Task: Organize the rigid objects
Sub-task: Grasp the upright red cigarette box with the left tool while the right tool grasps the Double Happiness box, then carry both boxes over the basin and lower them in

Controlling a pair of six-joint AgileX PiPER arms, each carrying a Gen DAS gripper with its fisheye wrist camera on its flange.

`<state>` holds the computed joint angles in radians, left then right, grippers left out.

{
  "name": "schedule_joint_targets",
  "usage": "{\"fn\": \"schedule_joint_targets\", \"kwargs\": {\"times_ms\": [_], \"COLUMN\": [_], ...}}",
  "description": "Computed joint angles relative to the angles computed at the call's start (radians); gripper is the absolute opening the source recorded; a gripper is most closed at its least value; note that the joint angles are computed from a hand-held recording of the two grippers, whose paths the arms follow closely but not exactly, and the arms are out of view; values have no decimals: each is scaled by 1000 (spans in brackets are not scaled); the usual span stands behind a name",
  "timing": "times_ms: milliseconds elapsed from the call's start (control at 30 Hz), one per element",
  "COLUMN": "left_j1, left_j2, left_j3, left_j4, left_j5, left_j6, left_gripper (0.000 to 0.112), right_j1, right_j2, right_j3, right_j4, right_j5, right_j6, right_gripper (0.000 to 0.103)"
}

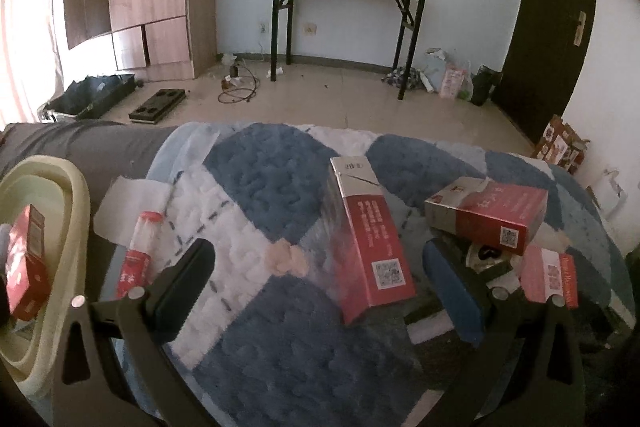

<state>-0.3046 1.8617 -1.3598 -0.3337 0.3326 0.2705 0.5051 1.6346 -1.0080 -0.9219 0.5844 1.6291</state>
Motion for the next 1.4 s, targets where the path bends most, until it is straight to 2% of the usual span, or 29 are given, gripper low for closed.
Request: {"fn": "schedule_joint_targets", "kwargs": {"times_ms": [133, 200, 300, 333, 367, 400, 433, 467, 600, 733, 867, 1000, 1133, 1200, 1300, 1400], "left_j1": [-4, -5, 9, 15, 20, 25, 25, 26, 21, 23, 40, 56, 43, 45, 57, 84], "left_j2": [-4, 0, 10, 13, 15, 23, 29, 35, 28, -4, -6, 17, 20, 10, -9, -51], "left_j3": [16, 8, -7, -12, -18, -35, -46, -53, -35, -18, -32, -55, -47, -40, -29, -16], "left_j4": [31, 86, 54, 24, -8, -35, -43, -67, -113, -117, -130, -138, -127, -174, -248, -362], "left_j5": [-29, -24, -5, 4, 19, 52, 77, 93, 98, 81, 98, 126, 112, 115, 121, 149], "left_j6": [-20, -78, -50, -18, 20, 62, 82, 118, 212, 264, 307, 324, 331, 379, 452, 586], "left_gripper": [103, 103, 103, 97, 79, 67, 44, 34, 30, 23, 24, 23, 24, 23, 23, 23], "right_j1": [16, 21, 30, 34, 39, 43, 47, 48, 36, -11, -1, -27, -23, 7, 14, -27], "right_j2": [32, 50, 62, 64, 65, 64, 63, 61, 35, -51, -118, -155, -139, -131, -130, -180], "right_j3": [-31, -44, -62, -66, -69, -68, -67, -66, -32, 47, 78, 129, 141, 113, 99, 148], "right_j4": [3, 1, 7, 8, 6, 6, 4, 3, -12, -1, -24, -18, -16, -14, -20, -37], "right_j5": [50, 71, 102, 112, 122, 125, 130, 132, 93, -9, 80, 73, 83, 122, 127, 65], "right_j6": [-15, -18, -31, -33, -31, -30, -30, -32, -34, -54, -47, -33, -20, -26, -20, 5], "right_gripper": [103, 103, 103, 103, 103, 102, 99, 96, 95, 94, 94, 94, 94, 94, 94, 94]}}
